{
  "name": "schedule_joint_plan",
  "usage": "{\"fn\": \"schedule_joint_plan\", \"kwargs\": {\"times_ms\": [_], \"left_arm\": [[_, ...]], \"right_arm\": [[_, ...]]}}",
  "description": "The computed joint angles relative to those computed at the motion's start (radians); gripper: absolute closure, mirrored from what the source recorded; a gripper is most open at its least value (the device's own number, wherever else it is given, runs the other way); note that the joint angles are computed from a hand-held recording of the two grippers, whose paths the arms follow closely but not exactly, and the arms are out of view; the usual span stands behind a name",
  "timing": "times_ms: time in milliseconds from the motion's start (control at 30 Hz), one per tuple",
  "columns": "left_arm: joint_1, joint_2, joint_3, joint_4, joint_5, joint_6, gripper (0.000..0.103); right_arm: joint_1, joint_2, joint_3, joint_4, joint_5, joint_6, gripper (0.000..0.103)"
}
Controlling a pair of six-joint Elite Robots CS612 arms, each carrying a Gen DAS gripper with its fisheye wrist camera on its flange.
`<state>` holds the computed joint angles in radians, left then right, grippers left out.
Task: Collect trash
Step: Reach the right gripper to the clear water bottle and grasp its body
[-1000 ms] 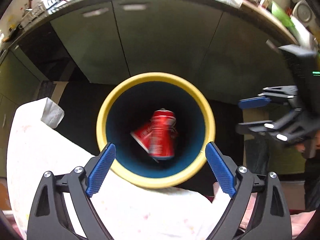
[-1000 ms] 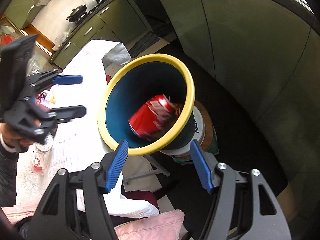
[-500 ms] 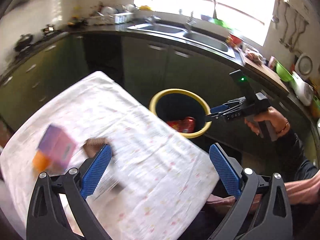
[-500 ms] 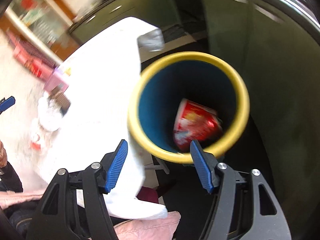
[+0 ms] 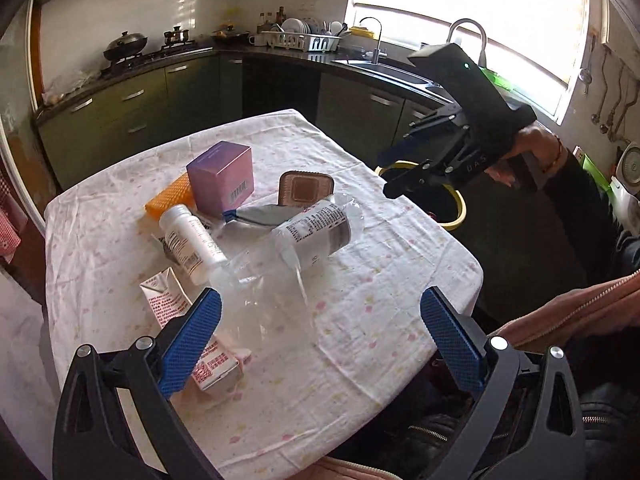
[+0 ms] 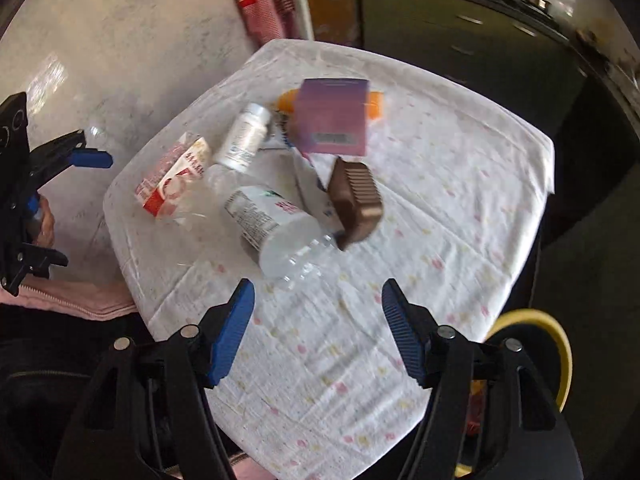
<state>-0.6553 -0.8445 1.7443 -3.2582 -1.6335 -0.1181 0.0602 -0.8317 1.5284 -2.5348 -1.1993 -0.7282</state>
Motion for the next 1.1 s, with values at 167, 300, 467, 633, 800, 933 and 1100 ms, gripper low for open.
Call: {"fn": "schedule_joint_plan", "kwargs": {"times_ms": [167,300,467,633,800,933,1100], "left_arm": [[0.005,0.006,0.006,-0.017,-0.011,-0.021,0.005],[0.009,0.007,0.016,-0.031,-0.016,-0.036,0.005],[0.016,0.014,0.025,-0.042,-0.021,-0.053,0.005],[0.024,0.021,0.020,-0.039,-0.031,-0.065,0.005],[0.026,0.023,0.022,-0.044,-0.035,-0.074,0.005],[0.025,0.027,0.019,-0.041,-0.040,-0.073,0.005],[0.022,0.030,0.018,-0.044,-0.043,-0.070,0.005]], "right_arm": [[0.076,0.046,-0.109,0.132,-0.142,-0.179,0.034],[0.121,0.093,-0.186,0.214,-0.267,-0.267,0.033],[0.144,0.129,-0.236,0.269,-0.338,-0.311,0.033],[0.159,0.159,-0.274,0.324,-0.381,-0.324,0.033],[0.159,0.180,-0.299,0.369,-0.392,-0.309,0.039],[0.150,0.176,-0.275,0.348,-0.377,-0.292,0.039],[0.123,0.143,-0.196,0.232,-0.295,-0.252,0.041]]}}
